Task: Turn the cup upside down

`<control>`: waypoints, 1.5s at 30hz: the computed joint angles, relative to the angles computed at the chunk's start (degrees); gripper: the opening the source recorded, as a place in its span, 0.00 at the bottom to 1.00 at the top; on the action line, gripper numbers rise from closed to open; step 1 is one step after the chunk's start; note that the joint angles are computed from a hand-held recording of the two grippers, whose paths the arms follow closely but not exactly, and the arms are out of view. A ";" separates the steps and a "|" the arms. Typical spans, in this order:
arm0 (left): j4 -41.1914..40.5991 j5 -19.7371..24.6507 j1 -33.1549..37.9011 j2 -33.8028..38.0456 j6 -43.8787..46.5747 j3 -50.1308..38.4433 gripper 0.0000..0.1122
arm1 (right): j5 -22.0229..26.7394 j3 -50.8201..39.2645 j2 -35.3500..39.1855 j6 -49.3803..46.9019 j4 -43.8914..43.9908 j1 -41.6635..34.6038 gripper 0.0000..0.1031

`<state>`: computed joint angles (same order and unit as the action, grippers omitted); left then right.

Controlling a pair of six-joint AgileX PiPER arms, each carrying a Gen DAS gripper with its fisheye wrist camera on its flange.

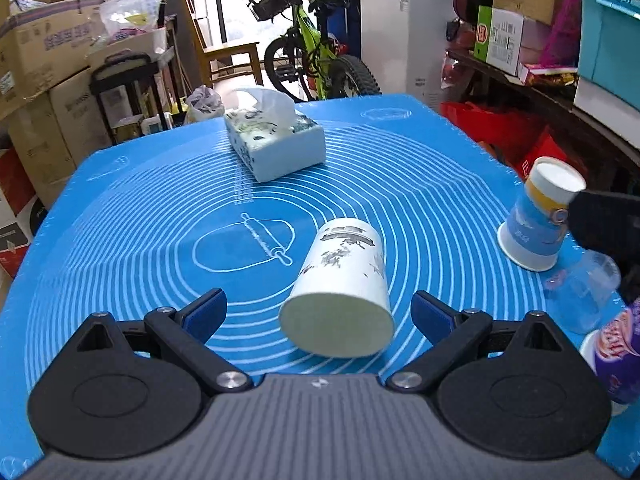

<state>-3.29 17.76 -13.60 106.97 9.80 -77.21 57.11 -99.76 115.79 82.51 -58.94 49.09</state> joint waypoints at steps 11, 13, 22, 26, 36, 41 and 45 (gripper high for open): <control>-4.06 0.21 0.91 2.73 5.34 -1.89 0.60 | -1.65 -1.44 1.85 -0.58 2.81 -2.44 0.94; -3.10 0.09 0.79 2.56 4.67 -1.86 0.59 | -1.48 -1.50 1.94 -0.47 2.62 -2.33 0.94; -5.34 -0.05 2.55 -4.41 6.37 4.21 0.59 | -1.54 0.24 0.29 0.92 1.98 -1.60 0.95; -4.59 -0.78 4.17 -9.69 5.28 9.59 0.59 | -2.11 1.74 -1.01 1.62 1.89 -0.21 0.94; -7.03 -5.46 10.80 -21.74 7.34 24.36 0.59 | -2.72 1.48 -0.02 1.24 4.04 5.77 0.94; -17.24 -5.26 13.77 -23.10 17.32 27.51 0.59 | -2.51 -0.62 2.10 0.61 6.27 8.09 0.94; -25.33 -5.53 15.64 -23.44 25.71 29.83 0.59 | -1.97 -2.40 3.92 -0.47 8.24 9.11 0.94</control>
